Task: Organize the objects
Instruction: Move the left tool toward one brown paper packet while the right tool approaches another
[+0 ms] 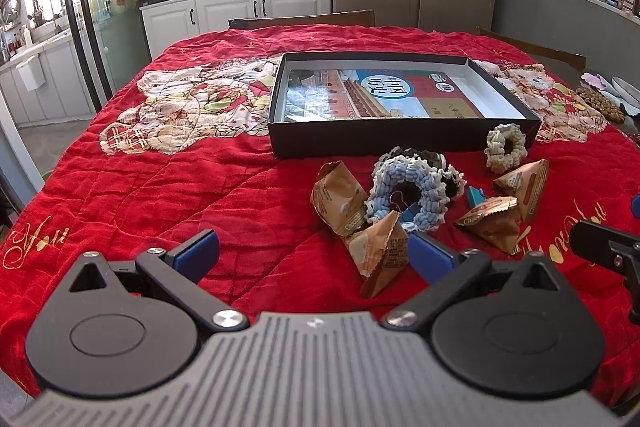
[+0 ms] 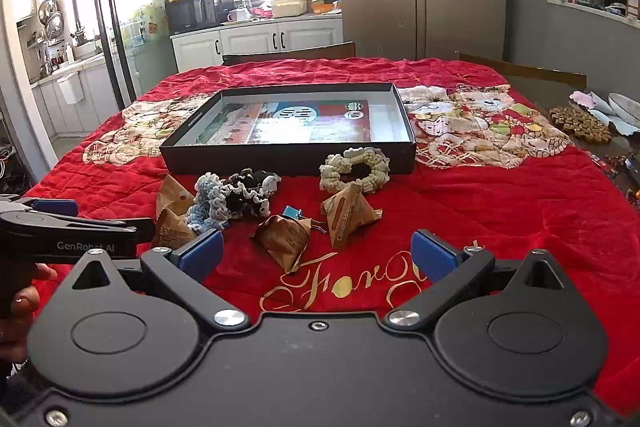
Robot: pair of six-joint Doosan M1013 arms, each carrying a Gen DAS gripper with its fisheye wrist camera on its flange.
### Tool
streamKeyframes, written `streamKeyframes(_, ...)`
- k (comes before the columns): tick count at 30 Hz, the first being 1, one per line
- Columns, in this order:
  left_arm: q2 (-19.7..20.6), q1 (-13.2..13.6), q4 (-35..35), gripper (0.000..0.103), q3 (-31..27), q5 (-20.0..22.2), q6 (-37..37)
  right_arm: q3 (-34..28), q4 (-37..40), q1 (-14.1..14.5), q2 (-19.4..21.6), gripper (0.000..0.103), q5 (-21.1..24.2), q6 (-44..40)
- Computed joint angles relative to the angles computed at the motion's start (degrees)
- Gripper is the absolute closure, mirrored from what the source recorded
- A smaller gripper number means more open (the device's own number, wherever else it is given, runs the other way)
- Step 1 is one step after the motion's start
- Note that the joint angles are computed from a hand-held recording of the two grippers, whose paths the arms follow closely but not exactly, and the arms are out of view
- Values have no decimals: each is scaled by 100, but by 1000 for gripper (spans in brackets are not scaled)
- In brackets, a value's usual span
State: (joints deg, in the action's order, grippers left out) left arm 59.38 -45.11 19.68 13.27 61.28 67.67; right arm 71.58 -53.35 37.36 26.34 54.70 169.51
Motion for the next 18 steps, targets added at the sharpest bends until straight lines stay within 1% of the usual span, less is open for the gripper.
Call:
streamKeyframes(5, 19, 7, -50, 0, -29, 13, 30, 0, 2, -1, 3, 3, 0, 0)
streamKeyframes(11, 126, 18, -164, 0, -237, 151, 147, -8, 76, -25, 22, 5, 6, -44)
streamKeyframes(15, 261, 30, -263, 0, -505, 312, 263, -13, 157, -51, 34, 6, -2, -108)
streamKeyframes(18, 346, 46, -371, 0, -669, 410, 361, 0, 185, -63, 35, 9, -41, -149)
